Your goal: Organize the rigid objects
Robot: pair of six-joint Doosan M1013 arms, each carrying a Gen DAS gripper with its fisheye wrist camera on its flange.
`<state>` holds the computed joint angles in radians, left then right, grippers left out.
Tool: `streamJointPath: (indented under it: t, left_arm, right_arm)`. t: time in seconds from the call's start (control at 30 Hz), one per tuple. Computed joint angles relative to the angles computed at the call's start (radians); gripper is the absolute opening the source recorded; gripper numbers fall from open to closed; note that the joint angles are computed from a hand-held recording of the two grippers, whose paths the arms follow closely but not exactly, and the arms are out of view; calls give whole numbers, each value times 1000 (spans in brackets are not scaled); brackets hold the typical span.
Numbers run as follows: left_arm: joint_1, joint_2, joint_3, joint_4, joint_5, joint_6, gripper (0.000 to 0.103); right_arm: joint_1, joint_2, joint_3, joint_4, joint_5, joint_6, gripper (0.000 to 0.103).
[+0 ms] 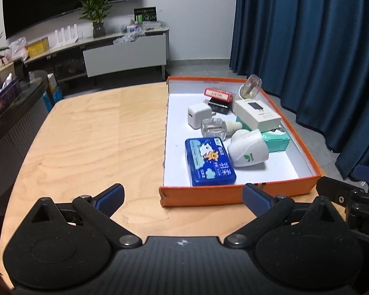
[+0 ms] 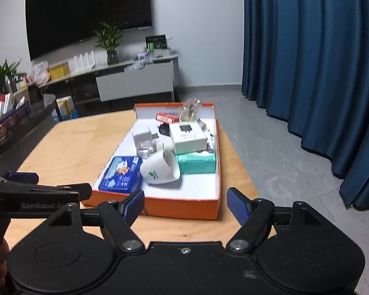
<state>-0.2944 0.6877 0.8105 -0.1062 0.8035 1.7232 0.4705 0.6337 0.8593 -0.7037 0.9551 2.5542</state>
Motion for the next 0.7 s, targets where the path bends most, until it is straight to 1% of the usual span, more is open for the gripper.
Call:
streamJointPath:
  t: [0.7]
  left_arm:
    - [-3,5,-6,-10,38,19,103]
  right_arm:
    - [-7,13,-15,44,24,-24,88]
